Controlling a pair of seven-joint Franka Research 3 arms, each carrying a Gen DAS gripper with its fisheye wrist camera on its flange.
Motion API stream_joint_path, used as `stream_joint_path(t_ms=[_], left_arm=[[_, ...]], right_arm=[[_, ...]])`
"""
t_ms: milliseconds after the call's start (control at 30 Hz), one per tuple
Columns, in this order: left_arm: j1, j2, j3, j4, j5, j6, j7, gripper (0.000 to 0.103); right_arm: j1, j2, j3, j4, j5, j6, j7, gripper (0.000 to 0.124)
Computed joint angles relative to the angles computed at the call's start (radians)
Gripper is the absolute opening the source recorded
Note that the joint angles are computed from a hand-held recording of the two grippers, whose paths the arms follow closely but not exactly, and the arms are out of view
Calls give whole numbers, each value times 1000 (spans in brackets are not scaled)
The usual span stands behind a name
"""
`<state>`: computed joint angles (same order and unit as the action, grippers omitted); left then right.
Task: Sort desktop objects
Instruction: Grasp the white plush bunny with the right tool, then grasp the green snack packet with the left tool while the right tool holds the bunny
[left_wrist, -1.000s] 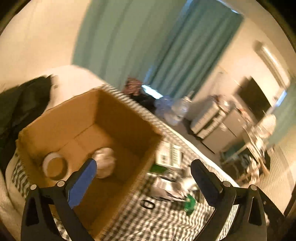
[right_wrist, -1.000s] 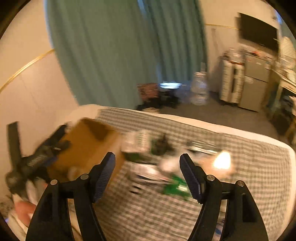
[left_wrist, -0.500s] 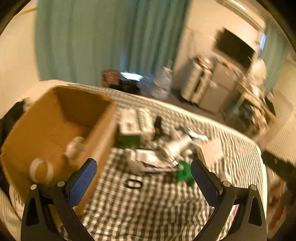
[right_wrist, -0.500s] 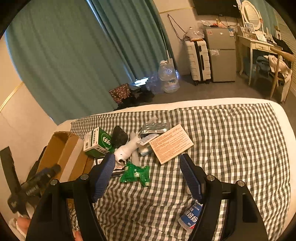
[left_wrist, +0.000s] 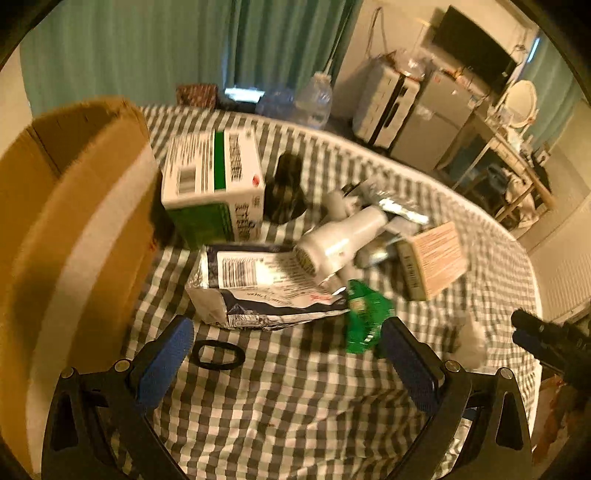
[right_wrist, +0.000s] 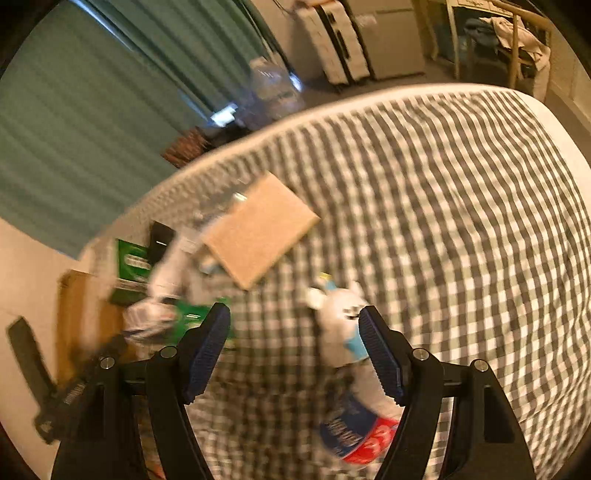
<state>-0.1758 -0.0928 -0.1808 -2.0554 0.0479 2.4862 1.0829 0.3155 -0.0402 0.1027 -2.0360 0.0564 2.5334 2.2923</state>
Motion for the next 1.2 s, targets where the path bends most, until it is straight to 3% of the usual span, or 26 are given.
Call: stream_joint_path(t_ms=[200, 367, 533, 733, 800, 867, 1000, 1100, 1200], left_arm=[[-9, 36, -8, 15, -38, 18, 19, 103], [-24, 44, -37, 26, 142, 64, -78, 103], [-47, 18, -48, 8, 188, 145, -101, 103], [-63, 61, -63, 45, 321, 140, -128, 103], [-67, 63, -63, 50, 368, 129, -146, 103], [-70, 63, -59, 65, 361, 114, -119, 103], [-60, 67, -45, 77, 335, 85, -121, 103], [-43, 55, -39, 77, 418, 47, -222, 103], [-21, 14, -33, 46, 492, 79, -330, 103]], right_arm=[[2, 94, -13, 77, 6, -144, -14, 72], [15, 135, -20, 118, 9, -204, -51, 72], [14, 150, -27, 119, 48, -237, -82, 72], [14, 144, -31, 100, 45, -227, -100, 72], [17, 143, -32, 97, 22, -223, -90, 58], [14, 131, -34, 80, 20, -214, -90, 52], [1, 107, -34, 40, 68, -181, -109, 51], [-3, 102, -33, 32, 72, -181, -113, 52], [-12, 77, -35, -6, 112, -143, -115, 53]])
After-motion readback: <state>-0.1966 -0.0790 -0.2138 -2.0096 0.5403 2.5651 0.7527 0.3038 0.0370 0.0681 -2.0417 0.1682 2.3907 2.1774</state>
